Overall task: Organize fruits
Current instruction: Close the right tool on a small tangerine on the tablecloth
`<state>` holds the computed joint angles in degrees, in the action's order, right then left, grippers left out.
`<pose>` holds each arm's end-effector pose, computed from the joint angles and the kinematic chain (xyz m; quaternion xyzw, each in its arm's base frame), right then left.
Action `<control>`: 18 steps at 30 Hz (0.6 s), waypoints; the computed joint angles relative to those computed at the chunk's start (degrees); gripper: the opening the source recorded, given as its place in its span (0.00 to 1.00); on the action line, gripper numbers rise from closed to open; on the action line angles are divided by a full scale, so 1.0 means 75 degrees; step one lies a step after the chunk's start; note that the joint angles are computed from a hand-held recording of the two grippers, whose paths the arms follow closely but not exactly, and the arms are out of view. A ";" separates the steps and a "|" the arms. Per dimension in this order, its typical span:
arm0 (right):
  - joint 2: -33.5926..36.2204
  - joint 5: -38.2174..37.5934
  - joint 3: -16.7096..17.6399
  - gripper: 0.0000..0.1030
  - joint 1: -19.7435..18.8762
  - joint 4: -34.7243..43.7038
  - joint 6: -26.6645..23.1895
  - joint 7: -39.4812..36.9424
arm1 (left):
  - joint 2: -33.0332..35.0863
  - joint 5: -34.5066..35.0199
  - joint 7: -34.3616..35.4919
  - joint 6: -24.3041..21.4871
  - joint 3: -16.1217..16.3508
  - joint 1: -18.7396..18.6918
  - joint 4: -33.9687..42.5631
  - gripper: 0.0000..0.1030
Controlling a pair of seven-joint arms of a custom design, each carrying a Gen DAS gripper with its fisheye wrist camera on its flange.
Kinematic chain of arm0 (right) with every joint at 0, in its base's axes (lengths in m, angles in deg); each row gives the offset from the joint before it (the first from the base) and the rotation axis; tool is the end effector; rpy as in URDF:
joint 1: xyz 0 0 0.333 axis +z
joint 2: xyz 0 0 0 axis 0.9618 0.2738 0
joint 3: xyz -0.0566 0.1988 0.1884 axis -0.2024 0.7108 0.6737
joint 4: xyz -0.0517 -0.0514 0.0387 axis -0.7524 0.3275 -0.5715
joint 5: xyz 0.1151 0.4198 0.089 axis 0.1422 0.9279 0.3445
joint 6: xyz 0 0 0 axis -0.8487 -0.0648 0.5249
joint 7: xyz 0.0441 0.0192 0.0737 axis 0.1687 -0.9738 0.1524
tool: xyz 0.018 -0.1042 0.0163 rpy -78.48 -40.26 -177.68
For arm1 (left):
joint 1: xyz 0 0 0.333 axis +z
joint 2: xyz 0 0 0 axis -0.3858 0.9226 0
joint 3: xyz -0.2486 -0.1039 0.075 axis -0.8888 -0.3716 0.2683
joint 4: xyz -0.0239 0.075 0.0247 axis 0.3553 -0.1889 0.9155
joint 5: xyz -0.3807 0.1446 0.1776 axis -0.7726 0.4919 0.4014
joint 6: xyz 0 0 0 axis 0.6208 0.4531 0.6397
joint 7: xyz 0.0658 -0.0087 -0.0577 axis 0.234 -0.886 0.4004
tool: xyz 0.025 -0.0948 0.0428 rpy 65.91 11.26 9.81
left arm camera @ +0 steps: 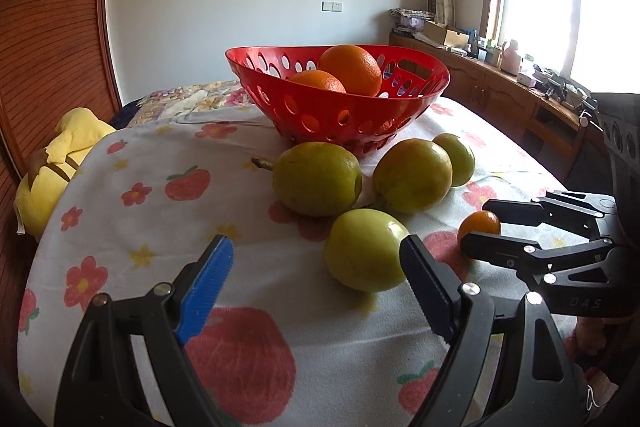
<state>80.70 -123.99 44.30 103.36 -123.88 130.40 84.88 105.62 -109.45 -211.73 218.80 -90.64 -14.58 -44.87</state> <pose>0.6629 0.3396 0.2802 -0.6250 0.6735 -0.2502 0.3052 0.7207 -0.0800 0.2651 -0.3710 0.8177 -0.4135 0.1510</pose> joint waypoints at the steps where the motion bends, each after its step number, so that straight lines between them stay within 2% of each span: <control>1: 0.0021 0.0033 0.0017 0.51 -0.0001 0.0024 -0.0062 -0.0028 | 0.0009 0.0030 -0.0008 -0.0020 0.0010 -0.0002 0.0000 0.83; 8: 0.0104 0.0460 0.0178 0.48 -0.0147 0.0073 -0.0145 -0.0365 | 0.0031 0.0057 -0.0038 -0.0072 0.0007 0.0035 0.0001 0.83; 10: 0.0112 0.0501 0.0177 0.44 -0.0127 0.0081 -0.0197 -0.0419 | 0.0037 0.0095 -0.0070 -0.0118 0.0022 0.0034 0.0010 0.83; 11: 0.0136 0.0563 0.0214 0.39 -0.0152 0.0116 -0.0245 -0.0514 | 0.0034 0.0107 -0.0091 -0.0128 0.0026 0.0032 0.0011 0.83; 15: 0.0146 0.0674 0.0257 0.38 -0.0148 0.0149 -0.0358 -0.0751 | 0.0042 0.0129 -0.0169 -0.0171 0.0036 0.0035 0.0030 0.83; 18: 0.0007 0.0326 -0.0003 0.38 0.0110 0.0015 -0.0528 -0.0429 | 0.0056 0.0183 -0.0258 -0.0234 0.0055 0.0030 0.0054 0.83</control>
<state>80.76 -121.54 44.29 104.18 -123.77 126.43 81.67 106.04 -108.07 -213.67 217.04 -90.23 -14.35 -44.46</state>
